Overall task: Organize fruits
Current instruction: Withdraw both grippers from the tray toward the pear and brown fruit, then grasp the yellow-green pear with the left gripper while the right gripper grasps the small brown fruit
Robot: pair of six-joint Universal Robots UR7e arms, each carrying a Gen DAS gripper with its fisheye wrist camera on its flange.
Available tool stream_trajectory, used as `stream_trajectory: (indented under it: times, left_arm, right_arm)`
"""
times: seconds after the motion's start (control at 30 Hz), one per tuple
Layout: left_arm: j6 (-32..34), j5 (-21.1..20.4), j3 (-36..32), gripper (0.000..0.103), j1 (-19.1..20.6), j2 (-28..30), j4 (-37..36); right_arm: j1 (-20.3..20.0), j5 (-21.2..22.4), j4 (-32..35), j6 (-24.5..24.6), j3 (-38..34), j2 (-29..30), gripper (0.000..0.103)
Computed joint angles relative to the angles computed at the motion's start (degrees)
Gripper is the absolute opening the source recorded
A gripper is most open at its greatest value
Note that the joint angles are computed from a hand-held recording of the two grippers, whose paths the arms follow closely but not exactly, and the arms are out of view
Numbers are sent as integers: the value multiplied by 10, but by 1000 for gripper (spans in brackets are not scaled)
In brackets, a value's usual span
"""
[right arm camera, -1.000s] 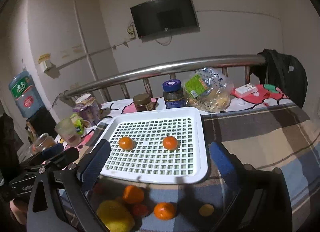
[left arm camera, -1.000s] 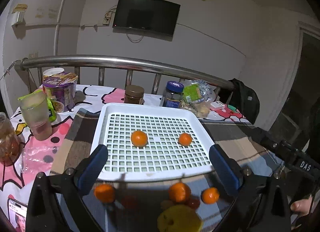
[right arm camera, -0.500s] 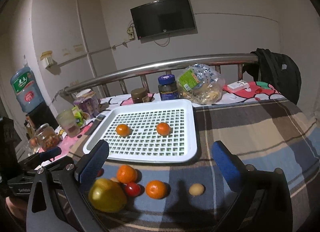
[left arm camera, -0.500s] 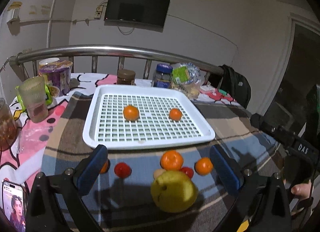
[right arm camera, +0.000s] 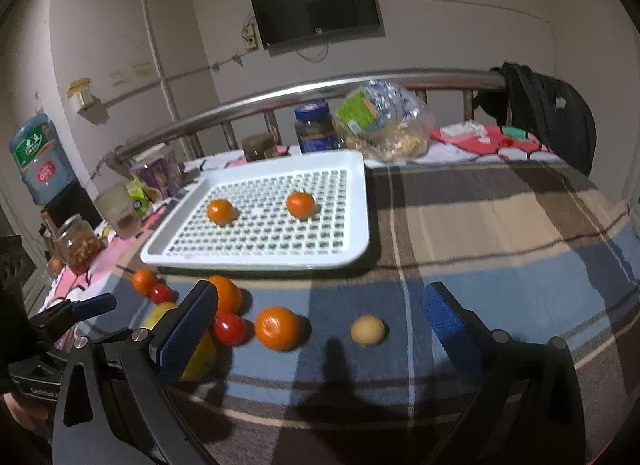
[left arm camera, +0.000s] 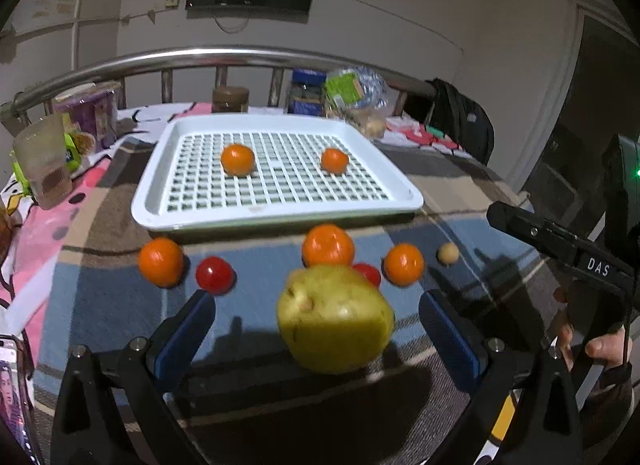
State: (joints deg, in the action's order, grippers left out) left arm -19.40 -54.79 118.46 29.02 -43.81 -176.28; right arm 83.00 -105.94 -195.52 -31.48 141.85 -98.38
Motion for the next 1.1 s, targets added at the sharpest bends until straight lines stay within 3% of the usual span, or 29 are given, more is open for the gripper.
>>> stream_trajectory:
  times: [0.47, 0.77, 0.87, 1.07, 1.1]
  left_arm:
    - [-13, -27, -15, 103, 15, 22, 35]
    - [-14, -45, -27, 92, 26, 35, 42]
    - [-7, -57, -28, 81, 25, 36, 35]
    - [-13, -80, -35, 79, 35, 41, 36]
    - [-14, -83, -34, 79, 36, 40, 34]
  right_arm:
    - [-48, -27, 19, -15, -1, 23, 102]
    - [-40, -79, 39, -12, -28, 64, 77]
    - [-39, -91, 43, -10, -36, 75, 68]
    - [-39, -99, 43, -4, -41, 82, 55]
    - [-38, -104, 37, -4, -42, 85, 48]
